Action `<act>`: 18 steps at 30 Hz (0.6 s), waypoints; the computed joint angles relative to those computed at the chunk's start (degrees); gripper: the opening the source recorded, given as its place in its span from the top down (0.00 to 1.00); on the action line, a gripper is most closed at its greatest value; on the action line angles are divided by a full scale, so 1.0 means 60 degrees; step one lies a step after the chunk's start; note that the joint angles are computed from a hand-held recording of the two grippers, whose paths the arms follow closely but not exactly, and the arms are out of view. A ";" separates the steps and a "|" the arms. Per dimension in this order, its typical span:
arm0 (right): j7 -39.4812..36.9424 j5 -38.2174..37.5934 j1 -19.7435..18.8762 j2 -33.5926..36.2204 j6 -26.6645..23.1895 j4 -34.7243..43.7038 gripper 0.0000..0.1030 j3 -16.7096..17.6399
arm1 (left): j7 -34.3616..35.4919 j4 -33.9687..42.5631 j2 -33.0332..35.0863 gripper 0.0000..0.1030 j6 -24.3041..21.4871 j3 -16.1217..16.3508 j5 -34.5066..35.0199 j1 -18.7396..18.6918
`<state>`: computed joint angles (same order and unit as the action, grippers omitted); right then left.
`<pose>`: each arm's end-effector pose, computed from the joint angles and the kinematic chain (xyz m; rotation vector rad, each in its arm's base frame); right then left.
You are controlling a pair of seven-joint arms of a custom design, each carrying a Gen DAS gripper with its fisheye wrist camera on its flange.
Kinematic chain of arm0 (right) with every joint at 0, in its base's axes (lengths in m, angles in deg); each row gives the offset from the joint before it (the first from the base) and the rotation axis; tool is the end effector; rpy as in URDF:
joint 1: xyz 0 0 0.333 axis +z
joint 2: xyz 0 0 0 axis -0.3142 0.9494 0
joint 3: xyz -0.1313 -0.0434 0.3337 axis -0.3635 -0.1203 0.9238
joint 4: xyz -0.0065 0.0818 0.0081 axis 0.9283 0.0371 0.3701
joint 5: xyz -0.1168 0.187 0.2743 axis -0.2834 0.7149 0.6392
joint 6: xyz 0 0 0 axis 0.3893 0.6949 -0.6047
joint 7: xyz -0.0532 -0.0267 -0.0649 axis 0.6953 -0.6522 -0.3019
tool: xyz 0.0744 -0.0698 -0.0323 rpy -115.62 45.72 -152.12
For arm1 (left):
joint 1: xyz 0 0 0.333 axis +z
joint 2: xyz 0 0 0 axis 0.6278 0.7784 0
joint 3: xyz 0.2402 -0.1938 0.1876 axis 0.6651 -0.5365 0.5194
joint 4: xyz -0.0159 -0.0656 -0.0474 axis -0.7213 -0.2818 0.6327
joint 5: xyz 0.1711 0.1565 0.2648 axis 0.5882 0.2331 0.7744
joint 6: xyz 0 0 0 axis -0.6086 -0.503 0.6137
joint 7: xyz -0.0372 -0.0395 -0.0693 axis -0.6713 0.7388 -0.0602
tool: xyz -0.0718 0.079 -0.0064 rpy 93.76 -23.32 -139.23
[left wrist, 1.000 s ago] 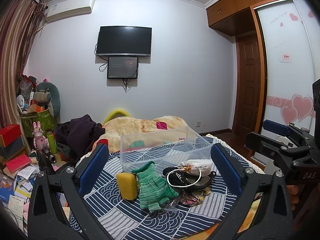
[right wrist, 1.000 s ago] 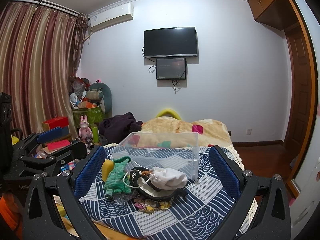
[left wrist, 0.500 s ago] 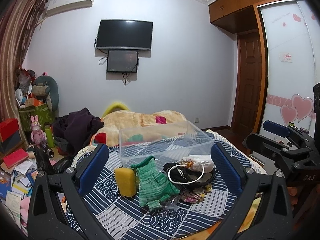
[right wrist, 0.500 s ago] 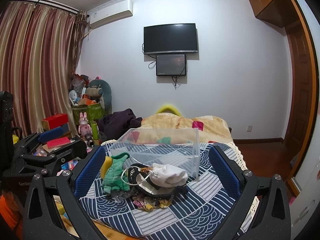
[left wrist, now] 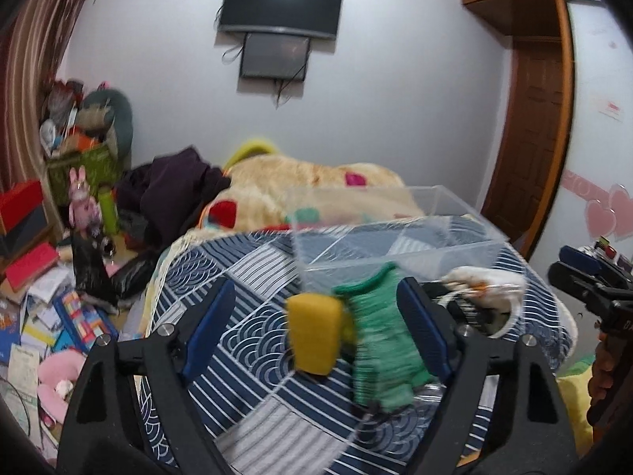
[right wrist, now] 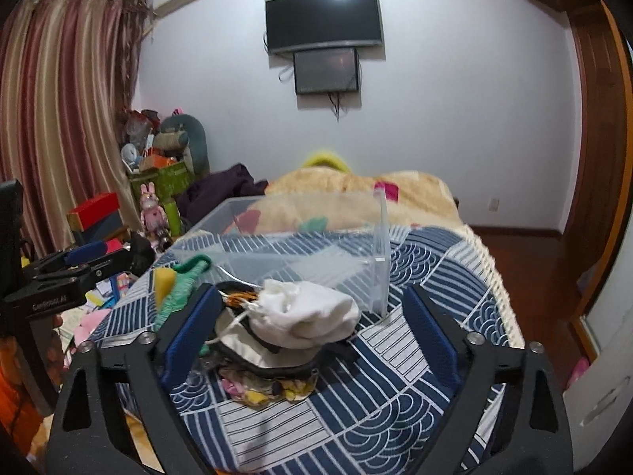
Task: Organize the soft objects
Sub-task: 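Grasp the yellow sponge with the left tool while the right tool grasps the white cloth bag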
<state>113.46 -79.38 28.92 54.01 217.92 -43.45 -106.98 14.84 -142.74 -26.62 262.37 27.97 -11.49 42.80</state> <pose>0.6491 0.2818 0.5187 -1.5766 1.4090 -0.8009 0.7041 -0.1372 0.4995 -1.4728 1.7552 -1.2081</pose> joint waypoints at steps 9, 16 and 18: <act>-0.0528 -0.0498 -0.3345 0.0328 -0.1369 0.1518 0.20 0.3909 | 0.0949 0.0986 0.1027 0.24 -0.1195 -0.1023 -0.0305 0.0644; -0.1365 -0.0288 -0.4624 0.0650 -0.2299 0.2027 0.53 0.5785 | 0.1667 0.1718 0.1515 0.52 -0.2153 -0.1143 -0.1077 0.0500; -0.1687 -0.0110 -0.4911 0.0542 -0.2201 0.1797 0.65 0.6201 | 0.2103 0.1672 0.1589 0.60 -0.2156 -0.1574 -0.1383 0.0777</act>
